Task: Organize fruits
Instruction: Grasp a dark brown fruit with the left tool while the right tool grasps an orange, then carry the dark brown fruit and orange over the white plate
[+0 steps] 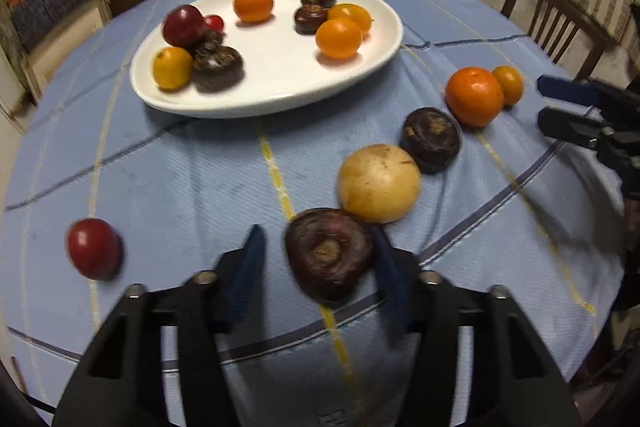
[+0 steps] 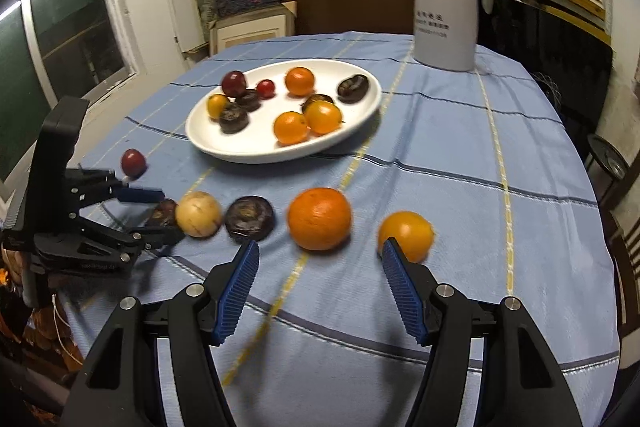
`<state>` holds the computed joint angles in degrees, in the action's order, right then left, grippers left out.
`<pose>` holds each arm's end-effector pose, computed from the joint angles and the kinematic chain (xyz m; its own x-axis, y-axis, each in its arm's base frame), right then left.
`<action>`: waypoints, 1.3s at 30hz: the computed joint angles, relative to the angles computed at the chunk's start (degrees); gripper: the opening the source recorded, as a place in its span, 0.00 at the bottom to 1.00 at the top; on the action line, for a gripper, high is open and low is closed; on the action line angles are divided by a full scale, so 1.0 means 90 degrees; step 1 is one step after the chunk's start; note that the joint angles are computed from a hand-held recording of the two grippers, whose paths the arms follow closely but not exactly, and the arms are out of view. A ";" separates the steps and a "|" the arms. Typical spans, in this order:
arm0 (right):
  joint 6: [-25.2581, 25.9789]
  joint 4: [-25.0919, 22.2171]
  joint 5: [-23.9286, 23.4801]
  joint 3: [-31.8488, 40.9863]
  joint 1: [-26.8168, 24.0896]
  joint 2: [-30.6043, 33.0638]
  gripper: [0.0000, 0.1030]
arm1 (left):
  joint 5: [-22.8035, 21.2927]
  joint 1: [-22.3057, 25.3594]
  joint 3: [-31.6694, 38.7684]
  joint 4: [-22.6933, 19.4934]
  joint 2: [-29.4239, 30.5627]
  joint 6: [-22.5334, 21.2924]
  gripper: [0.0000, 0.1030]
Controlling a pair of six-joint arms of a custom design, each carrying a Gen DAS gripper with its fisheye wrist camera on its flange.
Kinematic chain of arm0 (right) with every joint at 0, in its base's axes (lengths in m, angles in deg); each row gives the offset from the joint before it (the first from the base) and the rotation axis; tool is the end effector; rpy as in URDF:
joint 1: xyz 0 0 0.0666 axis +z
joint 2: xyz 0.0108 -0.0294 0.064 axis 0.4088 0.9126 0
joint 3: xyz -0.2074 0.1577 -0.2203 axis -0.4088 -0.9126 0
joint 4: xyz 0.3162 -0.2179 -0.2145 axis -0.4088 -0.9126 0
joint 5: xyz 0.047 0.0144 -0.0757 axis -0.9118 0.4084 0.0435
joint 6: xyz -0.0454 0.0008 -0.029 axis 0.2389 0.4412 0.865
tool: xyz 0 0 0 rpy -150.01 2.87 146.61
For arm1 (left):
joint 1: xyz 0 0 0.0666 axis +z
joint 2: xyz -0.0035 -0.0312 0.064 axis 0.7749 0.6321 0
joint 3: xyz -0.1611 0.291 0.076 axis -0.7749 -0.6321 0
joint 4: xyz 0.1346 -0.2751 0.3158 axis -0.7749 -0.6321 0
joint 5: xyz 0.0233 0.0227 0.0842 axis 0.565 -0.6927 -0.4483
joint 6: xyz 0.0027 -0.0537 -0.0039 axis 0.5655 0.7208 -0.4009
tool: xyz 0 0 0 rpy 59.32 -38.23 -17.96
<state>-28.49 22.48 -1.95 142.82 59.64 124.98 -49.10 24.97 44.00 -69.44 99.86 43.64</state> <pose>0.3979 0.2627 0.2929 -0.6737 0.2042 -0.7102 0.1911 0.9765 0.0994 0.5653 -0.2840 0.2746 -0.4520 0.7266 -0.5174 0.8389 0.5434 0.0303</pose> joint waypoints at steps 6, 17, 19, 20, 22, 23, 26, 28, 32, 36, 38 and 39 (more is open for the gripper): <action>-0.0025 -0.0281 0.0099 -0.0049 -0.0147 0.0001 0.63 | -0.0020 -0.0028 -0.0047 -0.0051 -0.0101 -0.0129 0.41; 0.0060 -0.0516 -0.0385 -0.0010 -0.0740 0.0241 0.53 | 0.0123 0.0150 0.0055 -0.0080 -0.0222 0.0139 0.41; 0.0126 -0.0519 -0.0424 0.0062 -0.0792 0.0328 0.44 | 0.0112 0.0161 0.0082 -0.0093 -0.0214 0.0161 0.41; 0.0185 -0.0476 -0.0503 0.0082 -0.0818 0.0357 0.39 | 0.0111 0.0166 0.0107 -0.0114 -0.0204 0.0184 0.41; 0.0169 -0.0478 -0.0474 0.0135 -0.0816 0.0406 0.38 | 0.0093 0.0166 0.0108 -0.0101 -0.0209 0.0208 0.41; 0.0155 -0.0483 -0.0467 0.0143 -0.0806 0.0408 0.38 | 0.0085 0.0167 0.0118 -0.0107 -0.0206 0.0224 0.41; 0.0102 -0.0452 -0.0421 0.0093 -0.0764 0.0339 0.38 | 0.0063 0.0176 0.0172 -0.0109 -0.0191 0.0258 0.41; 0.0018 -0.0452 -0.0379 0.0023 -0.0723 0.0227 0.38 | 0.0046 0.0184 0.0251 -0.0136 -0.0154 0.0351 0.41; -0.0186 -0.0391 -0.0238 -0.0091 -0.0609 -0.0007 0.38 | 0.0005 0.0190 0.0308 -0.0098 -0.0186 0.0427 0.41; -0.0196 -0.0271 -0.0145 -0.0065 -0.0420 -0.0157 0.38 | -0.0052 0.0176 0.0399 -0.0069 -0.0161 0.0518 0.41; -0.0165 -0.0172 -0.0113 -0.0033 -0.0329 -0.0175 0.38 | -0.0037 0.0189 0.0449 -0.0071 -0.0141 0.0654 0.41; -0.0120 -0.0104 -0.0176 0.0019 -0.0292 -0.0140 0.38 | -0.0015 0.0195 0.0455 -0.0057 -0.0138 0.0677 0.41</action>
